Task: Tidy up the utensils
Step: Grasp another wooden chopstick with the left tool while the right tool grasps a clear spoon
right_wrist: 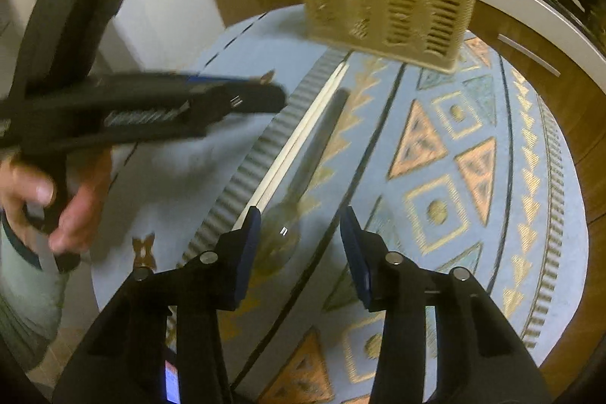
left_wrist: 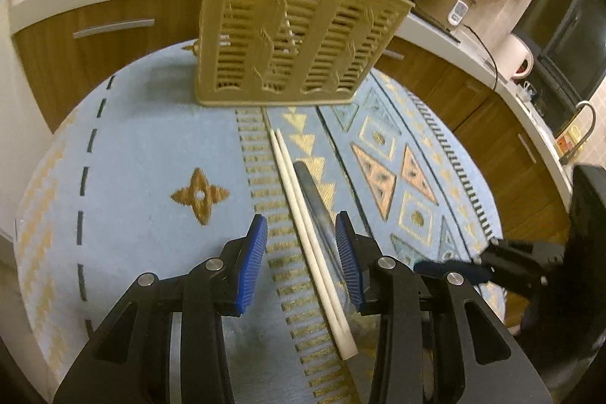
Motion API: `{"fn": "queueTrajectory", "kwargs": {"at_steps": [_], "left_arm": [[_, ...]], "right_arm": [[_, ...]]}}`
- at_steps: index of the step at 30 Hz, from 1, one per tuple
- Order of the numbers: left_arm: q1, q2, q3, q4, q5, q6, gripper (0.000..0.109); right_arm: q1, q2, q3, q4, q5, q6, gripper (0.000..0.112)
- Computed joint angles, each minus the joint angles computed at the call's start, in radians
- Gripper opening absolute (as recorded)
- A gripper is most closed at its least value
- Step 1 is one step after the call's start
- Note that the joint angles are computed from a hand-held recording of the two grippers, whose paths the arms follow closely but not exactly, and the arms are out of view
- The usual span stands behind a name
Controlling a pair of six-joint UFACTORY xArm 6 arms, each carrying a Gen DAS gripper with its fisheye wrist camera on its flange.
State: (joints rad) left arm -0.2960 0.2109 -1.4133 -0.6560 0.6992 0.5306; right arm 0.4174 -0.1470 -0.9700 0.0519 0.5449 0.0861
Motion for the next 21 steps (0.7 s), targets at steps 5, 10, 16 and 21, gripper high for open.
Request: {"fn": "queueTrajectory", "kwargs": {"at_steps": [5, 10, 16, 21], "left_arm": [[-0.009, 0.006, 0.007, 0.014, 0.008, -0.009, 0.035], [-0.013, 0.007, 0.014, 0.030, 0.005, -0.032, 0.035], [-0.002, 0.006, 0.016, 0.024, 0.006, -0.041, 0.035], [-0.001, 0.010, 0.013, 0.021, 0.019, -0.033, 0.035]], "right_arm": [[0.041, 0.005, 0.029, -0.098, -0.011, 0.054, 0.040], [0.073, 0.035, 0.033, -0.278, -0.030, 0.166, 0.040], [0.076, 0.042, 0.041, -0.363, -0.067, 0.220, 0.031], [0.044, 0.016, 0.066, -0.340, -0.078, 0.221, 0.025]]}}
